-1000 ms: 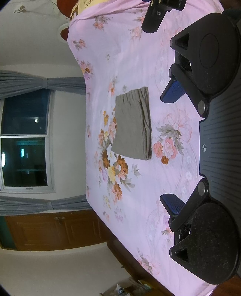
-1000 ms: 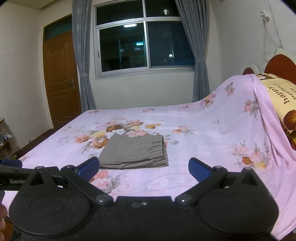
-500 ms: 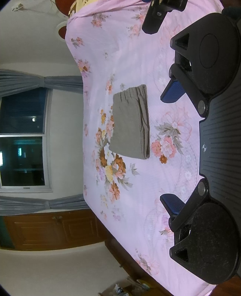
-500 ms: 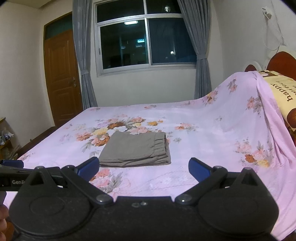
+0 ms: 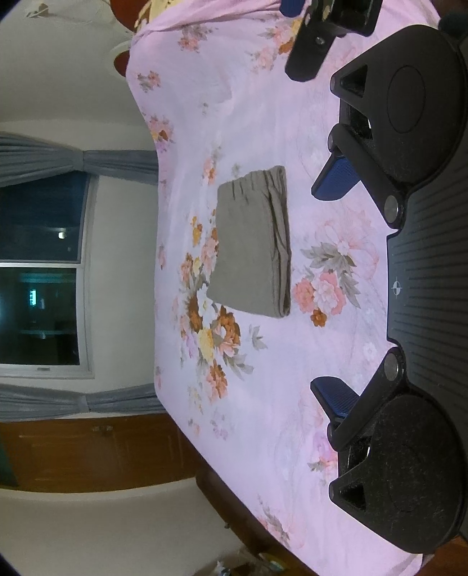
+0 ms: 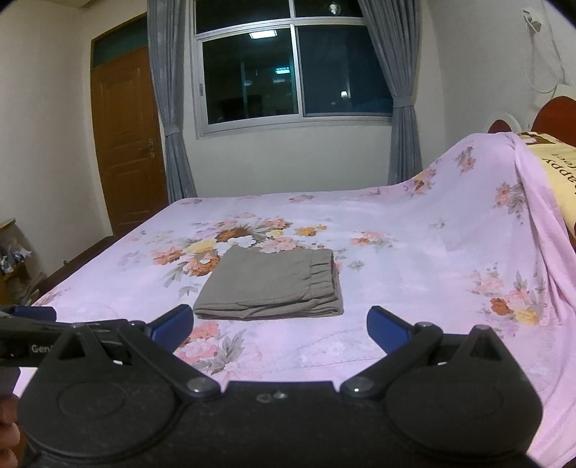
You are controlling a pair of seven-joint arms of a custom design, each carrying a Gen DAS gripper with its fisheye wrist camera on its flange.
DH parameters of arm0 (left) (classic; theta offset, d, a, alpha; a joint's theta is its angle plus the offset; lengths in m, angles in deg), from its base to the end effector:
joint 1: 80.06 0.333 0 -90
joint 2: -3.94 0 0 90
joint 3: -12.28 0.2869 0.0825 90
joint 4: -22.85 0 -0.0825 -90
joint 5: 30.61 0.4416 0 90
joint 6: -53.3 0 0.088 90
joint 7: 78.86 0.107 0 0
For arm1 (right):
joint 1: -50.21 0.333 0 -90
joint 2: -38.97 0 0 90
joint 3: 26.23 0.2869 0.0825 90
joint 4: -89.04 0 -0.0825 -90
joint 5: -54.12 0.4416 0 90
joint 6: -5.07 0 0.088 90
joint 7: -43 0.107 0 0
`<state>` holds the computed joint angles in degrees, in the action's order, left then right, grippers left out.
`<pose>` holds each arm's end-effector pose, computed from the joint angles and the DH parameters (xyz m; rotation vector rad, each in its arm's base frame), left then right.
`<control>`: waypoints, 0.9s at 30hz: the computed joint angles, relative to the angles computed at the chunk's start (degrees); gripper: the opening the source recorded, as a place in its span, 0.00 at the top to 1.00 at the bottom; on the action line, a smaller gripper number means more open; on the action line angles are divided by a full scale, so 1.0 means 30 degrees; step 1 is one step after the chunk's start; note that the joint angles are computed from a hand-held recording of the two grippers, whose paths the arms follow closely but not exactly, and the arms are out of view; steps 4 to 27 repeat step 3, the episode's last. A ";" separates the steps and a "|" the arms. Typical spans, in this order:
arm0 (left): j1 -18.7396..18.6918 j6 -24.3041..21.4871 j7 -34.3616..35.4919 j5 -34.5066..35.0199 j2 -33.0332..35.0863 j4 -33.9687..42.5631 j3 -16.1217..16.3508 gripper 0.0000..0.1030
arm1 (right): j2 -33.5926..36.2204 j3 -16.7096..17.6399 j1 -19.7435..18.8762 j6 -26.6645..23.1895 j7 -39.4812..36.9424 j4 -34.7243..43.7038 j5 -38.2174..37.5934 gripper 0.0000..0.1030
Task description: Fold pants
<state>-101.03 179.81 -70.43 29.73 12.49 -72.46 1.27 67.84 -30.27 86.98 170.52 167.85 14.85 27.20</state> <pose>0.6118 -0.3392 0.5314 -1.8455 1.2455 -0.6589 0.6453 0.4631 0.5470 -1.7252 1.1705 -0.6725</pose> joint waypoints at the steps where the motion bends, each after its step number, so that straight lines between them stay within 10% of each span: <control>1: 0.0007 0.0036 -0.0090 0.0173 0.0093 0.0074 0.0041 0.00 | 0.0243 0.0209 -0.0162 -0.0187 -0.0279 0.0342 0.0246 0.00; 27: 0.0066 0.0123 0.0196 0.0126 0.0456 0.0472 0.0132 0.00 | 0.0749 0.0369 -0.0315 -0.0580 -0.0691 0.1041 0.0588 0.00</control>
